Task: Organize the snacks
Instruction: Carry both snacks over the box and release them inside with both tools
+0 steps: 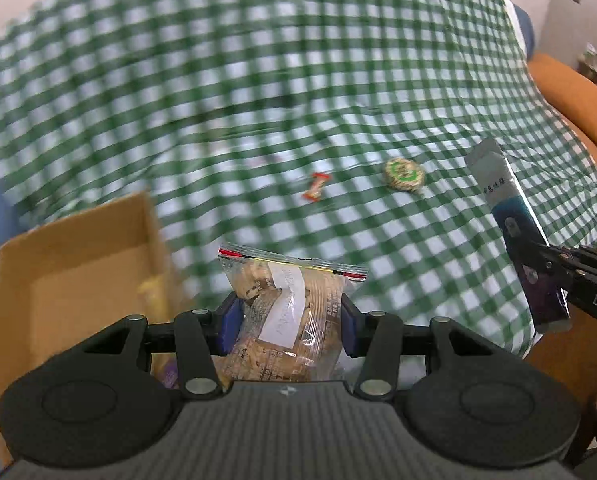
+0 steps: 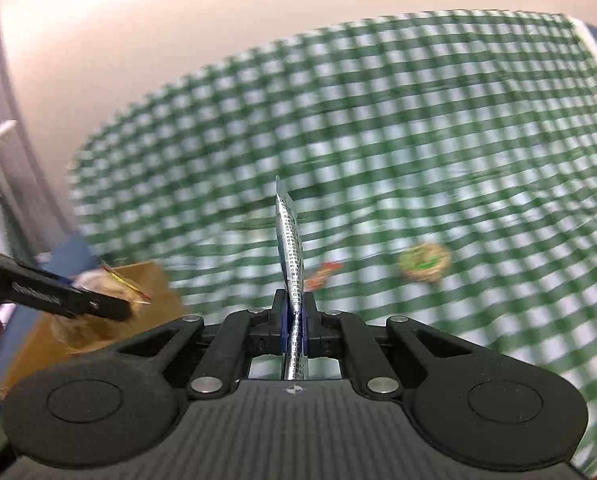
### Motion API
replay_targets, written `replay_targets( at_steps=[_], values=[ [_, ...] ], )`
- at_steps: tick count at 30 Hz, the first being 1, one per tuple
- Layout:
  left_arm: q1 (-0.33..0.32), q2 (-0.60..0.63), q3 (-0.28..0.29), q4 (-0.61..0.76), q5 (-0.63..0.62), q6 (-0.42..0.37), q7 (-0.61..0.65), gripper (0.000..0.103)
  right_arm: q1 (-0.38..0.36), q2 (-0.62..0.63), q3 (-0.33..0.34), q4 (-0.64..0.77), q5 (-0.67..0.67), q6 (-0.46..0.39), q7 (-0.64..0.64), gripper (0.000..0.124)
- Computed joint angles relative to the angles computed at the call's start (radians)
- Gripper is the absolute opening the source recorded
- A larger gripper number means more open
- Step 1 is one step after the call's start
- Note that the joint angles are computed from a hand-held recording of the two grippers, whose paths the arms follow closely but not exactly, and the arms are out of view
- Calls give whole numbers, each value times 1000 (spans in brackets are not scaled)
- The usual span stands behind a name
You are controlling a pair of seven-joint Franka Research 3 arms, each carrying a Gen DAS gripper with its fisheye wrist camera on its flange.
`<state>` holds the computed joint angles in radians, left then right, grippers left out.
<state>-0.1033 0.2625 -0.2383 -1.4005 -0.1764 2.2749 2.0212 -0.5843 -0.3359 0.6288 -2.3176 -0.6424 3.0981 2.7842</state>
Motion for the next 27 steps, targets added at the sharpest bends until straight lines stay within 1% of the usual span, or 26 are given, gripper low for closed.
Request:
replay_targets(
  at_steps=[1,3,5,7,9,12,16,22,27],
  values=[
    [19,-59,5,-71,-18,19,11,54,75,-22,-37,-13,39,-19,-18,6],
    [51,-162,28,-185,-64,34,35,54,179,-31,-59,2,87,-70,-39,6],
    [64,-259,59,-298,-96,58,56,54,270,-26,-74,27,116,-124,-48,6],
    [63,-328,90,-379,-115,72,71,54,341,-9,-78,59,125,-173,-47,6],
    [60,-386,119,-450,-121,87,73,54,397,13,-82,94,122,-219,-42,6],
    [51,-453,153,-533,-115,107,61,54,456,38,-70,151,95,-300,-15,6],
    [36,-516,195,-611,-130,133,73,54,526,77,-79,214,59,-364,-17,6],
    [14,-559,241,-654,-176,142,94,54,607,117,-120,283,1,-423,-38,6],
    [12,-568,255,-666,-191,162,100,54,681,142,-165,316,-18,-459,-59,6]
  ],
)
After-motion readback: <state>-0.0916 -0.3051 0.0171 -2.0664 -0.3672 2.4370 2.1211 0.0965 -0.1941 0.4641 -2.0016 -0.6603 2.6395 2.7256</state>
